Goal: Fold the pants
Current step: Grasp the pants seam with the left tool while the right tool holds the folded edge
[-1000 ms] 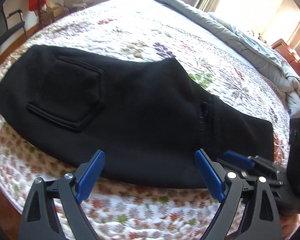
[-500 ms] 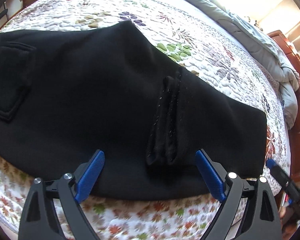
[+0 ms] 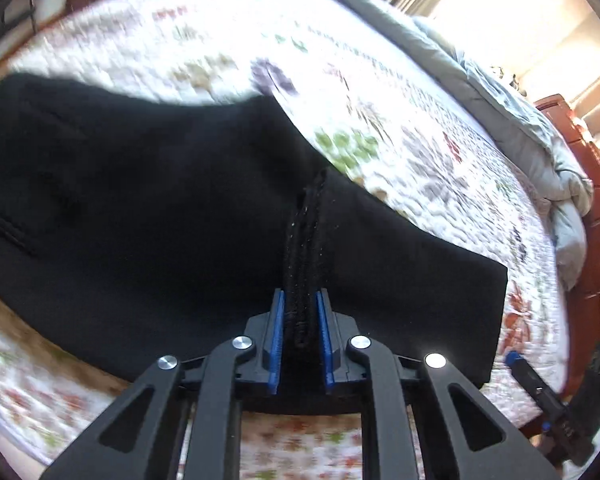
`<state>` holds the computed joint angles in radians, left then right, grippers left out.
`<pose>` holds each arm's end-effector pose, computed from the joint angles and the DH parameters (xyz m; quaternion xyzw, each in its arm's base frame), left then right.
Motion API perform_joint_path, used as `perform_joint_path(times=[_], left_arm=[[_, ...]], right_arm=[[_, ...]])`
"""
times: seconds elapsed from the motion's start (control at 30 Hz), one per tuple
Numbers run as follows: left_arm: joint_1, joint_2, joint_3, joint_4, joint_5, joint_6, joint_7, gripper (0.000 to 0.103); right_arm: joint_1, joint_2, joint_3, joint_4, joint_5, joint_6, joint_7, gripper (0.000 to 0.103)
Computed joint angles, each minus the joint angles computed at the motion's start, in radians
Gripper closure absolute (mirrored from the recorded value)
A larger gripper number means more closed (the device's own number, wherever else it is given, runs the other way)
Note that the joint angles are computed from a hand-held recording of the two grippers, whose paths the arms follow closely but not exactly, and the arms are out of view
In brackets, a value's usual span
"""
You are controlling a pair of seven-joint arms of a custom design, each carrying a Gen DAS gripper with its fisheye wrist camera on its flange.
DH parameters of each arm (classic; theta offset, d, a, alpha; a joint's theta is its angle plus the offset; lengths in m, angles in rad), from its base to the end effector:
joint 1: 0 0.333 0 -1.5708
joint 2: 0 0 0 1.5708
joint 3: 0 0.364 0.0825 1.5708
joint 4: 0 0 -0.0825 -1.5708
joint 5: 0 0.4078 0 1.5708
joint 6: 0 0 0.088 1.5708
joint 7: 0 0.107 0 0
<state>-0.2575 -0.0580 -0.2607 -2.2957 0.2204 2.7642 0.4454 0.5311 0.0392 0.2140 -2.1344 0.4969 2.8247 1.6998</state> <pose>0.4829 -0.2880 0.4634 -0.8085 0.5243 -0.2595 0.0635 0.4661 0.3954 0.4938 -0.7240 0.5976 0.0365 0.3426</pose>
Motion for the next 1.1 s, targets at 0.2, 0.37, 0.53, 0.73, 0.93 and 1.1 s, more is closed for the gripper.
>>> perform_joint_path(times=[0.2, 0.37, 0.53, 0.73, 0.93, 1.1], left_arm=[[0.000, 0.032, 0.017, -0.028, -0.093, 0.004, 0.103, 0.084], [-0.003, 0.022, 0.022, -0.032, -0.154, 0.007, 0.177, 0.075], [0.038, -0.090, 0.009, -0.079, -0.100, 0.015, 0.121, 0.063], [0.002, 0.014, 0.018, 0.054, -0.182, 0.033, 0.306, 0.061], [-0.015, 0.159, 0.020, 0.175, -0.237, -0.036, 0.404, 0.061], [0.002, 0.160, 0.014, 0.142, -0.337, -0.010, 0.476, 0.063]], right_arm=[[-0.012, 0.081, 0.004, 0.052, 0.076, -0.094, -0.012, 0.054], [-0.049, 0.103, 0.024, 0.062, 0.174, -0.118, -0.052, 0.057], [-0.043, 0.059, 0.010, 0.081, 0.116, -0.112, -0.063, 0.053], [-0.047, 0.155, -0.019, 0.228, -0.002, -0.133, 0.012, 0.053], [-0.076, 0.256, -0.008, 0.317, -0.036, -0.199, 0.050, 0.057], [-0.122, 0.291, 0.031, 0.307, 0.059, -0.173, 0.007, 0.066]])
